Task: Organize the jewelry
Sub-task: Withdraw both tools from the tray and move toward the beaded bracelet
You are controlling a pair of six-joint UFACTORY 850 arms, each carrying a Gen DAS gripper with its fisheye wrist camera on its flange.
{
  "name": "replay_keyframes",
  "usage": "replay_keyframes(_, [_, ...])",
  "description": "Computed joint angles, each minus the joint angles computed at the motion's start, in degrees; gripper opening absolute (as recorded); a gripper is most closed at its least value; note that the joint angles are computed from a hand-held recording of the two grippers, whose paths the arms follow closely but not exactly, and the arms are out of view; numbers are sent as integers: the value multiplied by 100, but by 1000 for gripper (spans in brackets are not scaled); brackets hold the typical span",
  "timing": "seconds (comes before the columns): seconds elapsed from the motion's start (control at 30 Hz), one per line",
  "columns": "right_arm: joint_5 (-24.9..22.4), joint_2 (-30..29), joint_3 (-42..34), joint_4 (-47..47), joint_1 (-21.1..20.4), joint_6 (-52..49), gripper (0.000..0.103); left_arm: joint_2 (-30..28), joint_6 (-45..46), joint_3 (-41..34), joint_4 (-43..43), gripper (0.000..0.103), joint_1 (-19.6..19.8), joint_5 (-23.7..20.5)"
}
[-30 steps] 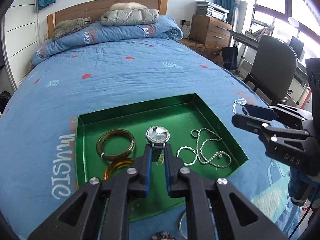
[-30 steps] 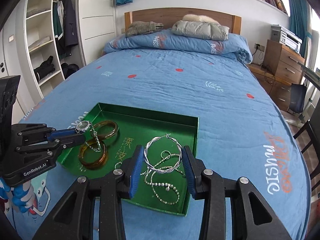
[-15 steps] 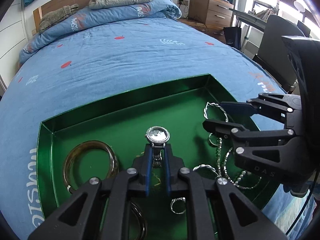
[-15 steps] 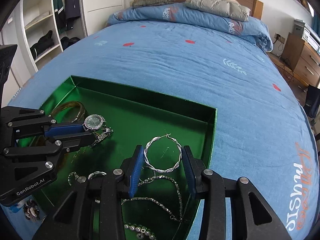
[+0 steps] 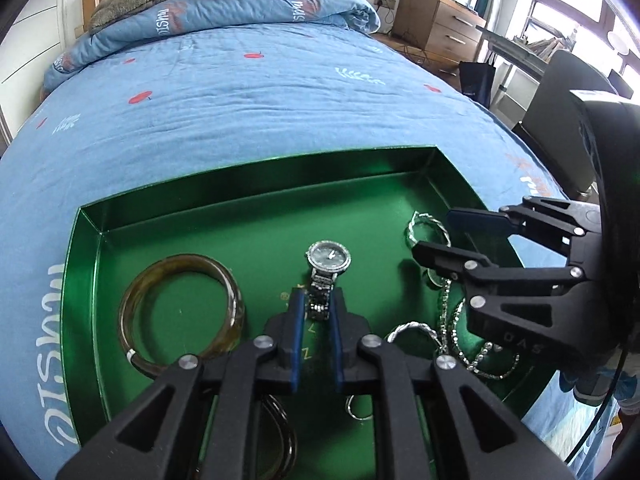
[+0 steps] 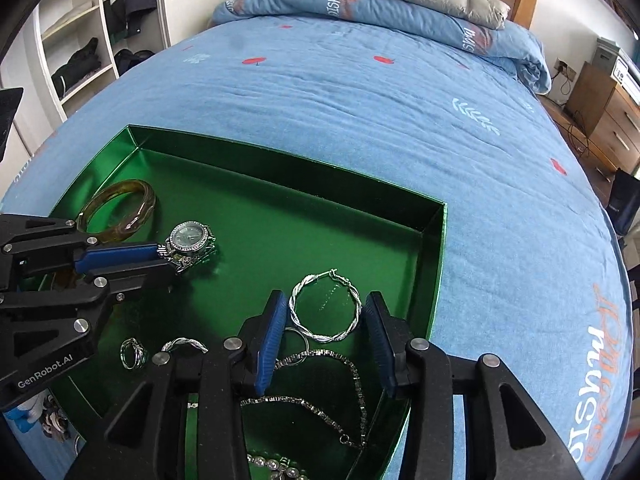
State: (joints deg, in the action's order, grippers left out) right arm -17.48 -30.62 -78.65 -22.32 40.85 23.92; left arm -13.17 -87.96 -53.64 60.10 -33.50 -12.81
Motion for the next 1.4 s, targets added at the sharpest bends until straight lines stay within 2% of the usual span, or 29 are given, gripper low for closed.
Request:
replay_keyframes(0.1, [133, 201, 178, -309, 17, 454, 44, 279, -522, 171, 511, 12, -65, -47])
replay_keyframes(0.27, [354, 831, 756, -1290, 119, 1715, 45, 805, -758, 466, 768, 16, -369, -547])
replay_keyframes(0.5, [609, 1971, 1782, -3337, 410, 4261, 45, 1744, -1215, 1035, 823, 16, -1068, -1534])
replay_keyframes(0.67, [452, 2704, 2465, -4664, 778, 6015, 45, 2442, -1499, 1437, 585, 16, -1723, -2345])
replay_keyframes(0.87, [129, 3484, 3195, -4937, 1171, 6846, 45, 3087, -1889, 1790, 230, 16, -2580, -3432])
replay_keyframes(1.07, [-297, 4094, 3781, -4860, 1556, 7244, 45, 3648, -2365, 2118, -116, 16, -3441, -4288])
replay_keyframes(1.17, [-516, 4357, 4018, -4818, 1760, 7404, 45, 3774, -2554, 2175, -274, 16, -3834, -4668])
replay_keyframes(1.4, [-890, 4914, 4431, -4714, 2143, 7716, 45, 3959, -3086, 2224, -380, 16, -4485, -5470])
